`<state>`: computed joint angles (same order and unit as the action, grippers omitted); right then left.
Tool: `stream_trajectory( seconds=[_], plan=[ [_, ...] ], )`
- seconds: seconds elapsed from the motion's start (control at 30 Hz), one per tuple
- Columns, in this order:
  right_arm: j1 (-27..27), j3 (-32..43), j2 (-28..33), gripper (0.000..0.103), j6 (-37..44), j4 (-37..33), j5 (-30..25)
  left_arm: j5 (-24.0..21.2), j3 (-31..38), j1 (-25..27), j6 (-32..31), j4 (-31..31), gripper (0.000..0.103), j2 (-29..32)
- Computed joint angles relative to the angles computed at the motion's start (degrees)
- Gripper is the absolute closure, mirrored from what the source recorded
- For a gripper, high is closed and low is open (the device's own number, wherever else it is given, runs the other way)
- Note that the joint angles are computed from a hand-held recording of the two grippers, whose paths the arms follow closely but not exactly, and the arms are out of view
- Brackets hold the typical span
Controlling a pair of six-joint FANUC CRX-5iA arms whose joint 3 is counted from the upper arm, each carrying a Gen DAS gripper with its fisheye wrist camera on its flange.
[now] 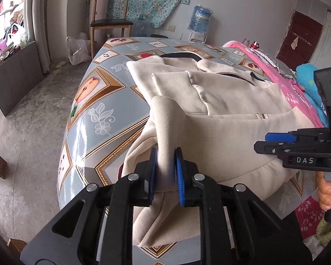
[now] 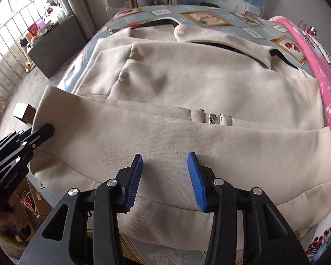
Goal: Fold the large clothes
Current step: 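Lay the cuff across the jacket with the left gripper while the right gripper opens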
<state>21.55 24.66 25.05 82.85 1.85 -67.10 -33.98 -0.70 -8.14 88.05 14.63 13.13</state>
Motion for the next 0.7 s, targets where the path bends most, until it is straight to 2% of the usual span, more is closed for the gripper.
stream_trajectory(
  seconds=[0.03,0.1,0.17,0.4,0.5,0.6,0.7],
  plan=[
    [0.0,-0.8,-0.4,0.071,0.2,-0.2,1.0,0.2,-0.5,0.4,-1.3,1.9,0.089,0.2],
    [-0.2,-0.2,-0.4,0.091,1.1,-1.9,0.5,1.5,-2.4,1.1,-4.7,6.7,0.09,0.0],
    [0.9,-1.0,-0.7,0.098,0.6,0.2,1.0,1.8,-3.2,1.5,-6.8,9.7,0.09,0.1],
    [0.0,-3.1,-4.5,0.101,-0.2,-0.9,5.9,3.2,-5.9,2.0,-14.4,17.6,0.096,-1.0],
    [-0.3,-3.3,-6.0,0.101,0.9,-1.1,8.1,5.1,-7.8,1.8,-17.8,21.6,0.096,-2.6],
    [-1.6,-1.1,-4.7,0.101,2.8,-4.1,7.5,4.3,-7.4,2.3,-17.2,23.2,0.096,-2.3],
    [-2.0,-0.2,-3.0,0.101,4.5,-5.7,7.7,1.3,-4.0,2.7,-10.5,16.9,0.096,-0.3]
  ],
)
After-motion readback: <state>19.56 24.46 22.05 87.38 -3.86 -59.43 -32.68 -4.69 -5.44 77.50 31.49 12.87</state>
